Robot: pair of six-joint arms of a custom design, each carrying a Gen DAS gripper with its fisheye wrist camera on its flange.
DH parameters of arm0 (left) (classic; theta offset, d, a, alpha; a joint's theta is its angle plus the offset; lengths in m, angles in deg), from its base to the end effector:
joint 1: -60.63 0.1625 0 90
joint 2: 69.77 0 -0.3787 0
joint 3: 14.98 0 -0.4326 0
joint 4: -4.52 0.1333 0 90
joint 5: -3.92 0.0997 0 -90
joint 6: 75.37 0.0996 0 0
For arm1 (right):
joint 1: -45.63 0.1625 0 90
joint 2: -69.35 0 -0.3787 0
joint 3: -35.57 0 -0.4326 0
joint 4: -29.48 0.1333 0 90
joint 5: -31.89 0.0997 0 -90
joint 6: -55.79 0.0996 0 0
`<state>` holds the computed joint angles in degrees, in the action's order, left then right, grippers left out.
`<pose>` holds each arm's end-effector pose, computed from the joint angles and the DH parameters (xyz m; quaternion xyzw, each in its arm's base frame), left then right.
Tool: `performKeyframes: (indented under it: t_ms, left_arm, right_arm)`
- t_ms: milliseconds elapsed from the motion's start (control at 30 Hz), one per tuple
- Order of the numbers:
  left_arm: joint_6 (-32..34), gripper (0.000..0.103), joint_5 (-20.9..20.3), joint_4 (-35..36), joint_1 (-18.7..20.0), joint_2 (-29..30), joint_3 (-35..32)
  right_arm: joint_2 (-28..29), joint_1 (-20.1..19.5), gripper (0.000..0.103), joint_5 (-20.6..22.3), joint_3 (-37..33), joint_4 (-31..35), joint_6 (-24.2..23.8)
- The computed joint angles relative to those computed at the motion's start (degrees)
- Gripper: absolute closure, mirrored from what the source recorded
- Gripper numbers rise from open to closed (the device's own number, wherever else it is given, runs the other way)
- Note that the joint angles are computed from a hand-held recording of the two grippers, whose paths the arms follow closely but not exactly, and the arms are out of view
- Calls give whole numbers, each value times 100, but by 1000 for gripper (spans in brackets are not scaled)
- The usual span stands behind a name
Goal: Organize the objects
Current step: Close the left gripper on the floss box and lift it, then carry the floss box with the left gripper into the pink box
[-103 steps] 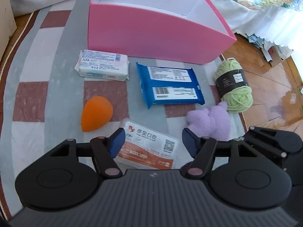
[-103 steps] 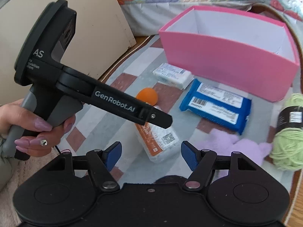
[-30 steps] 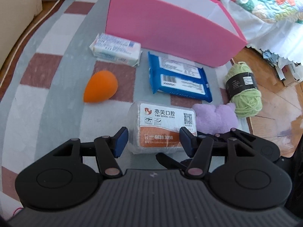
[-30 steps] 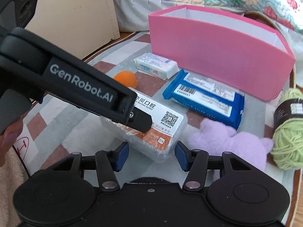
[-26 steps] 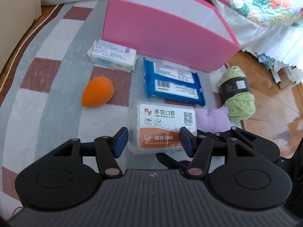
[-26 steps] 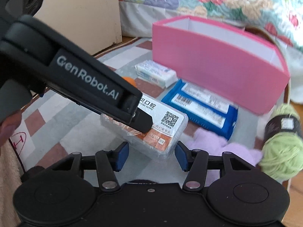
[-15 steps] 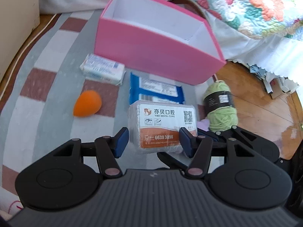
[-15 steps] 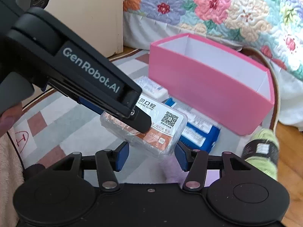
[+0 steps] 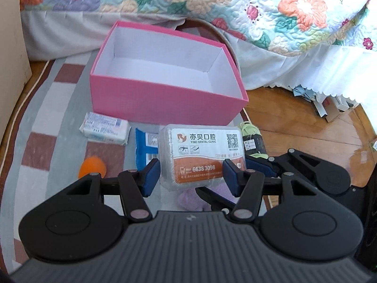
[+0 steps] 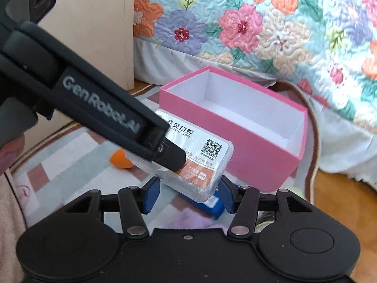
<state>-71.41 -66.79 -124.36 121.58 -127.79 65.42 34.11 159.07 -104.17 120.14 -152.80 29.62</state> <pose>-0.2057 -0.7126 0.2572 0.2541 0.9423 -0.1741 0.1311 0.3394 -0.6281 0.0702 0.2293 -0.8375 0.3281 0.3720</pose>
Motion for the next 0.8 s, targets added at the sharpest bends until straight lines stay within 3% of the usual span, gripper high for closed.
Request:
performKeyframes:
  t_ms: [267, 433, 800]
  left_arm:
    - [101, 47, -302, -59, -11, 195, -344]
    - [188, 46, -414, 151, -2, 487, -840]
    - [325, 46, -479, 873, 23, 1355, -2224]
  right_arm:
    - [-92, 14, 44, -100, -168, 46, -51]
    - [63, 28, 45, -298, -436, -129, -439]
    - [129, -143, 47, -68, -821, 121, -141]
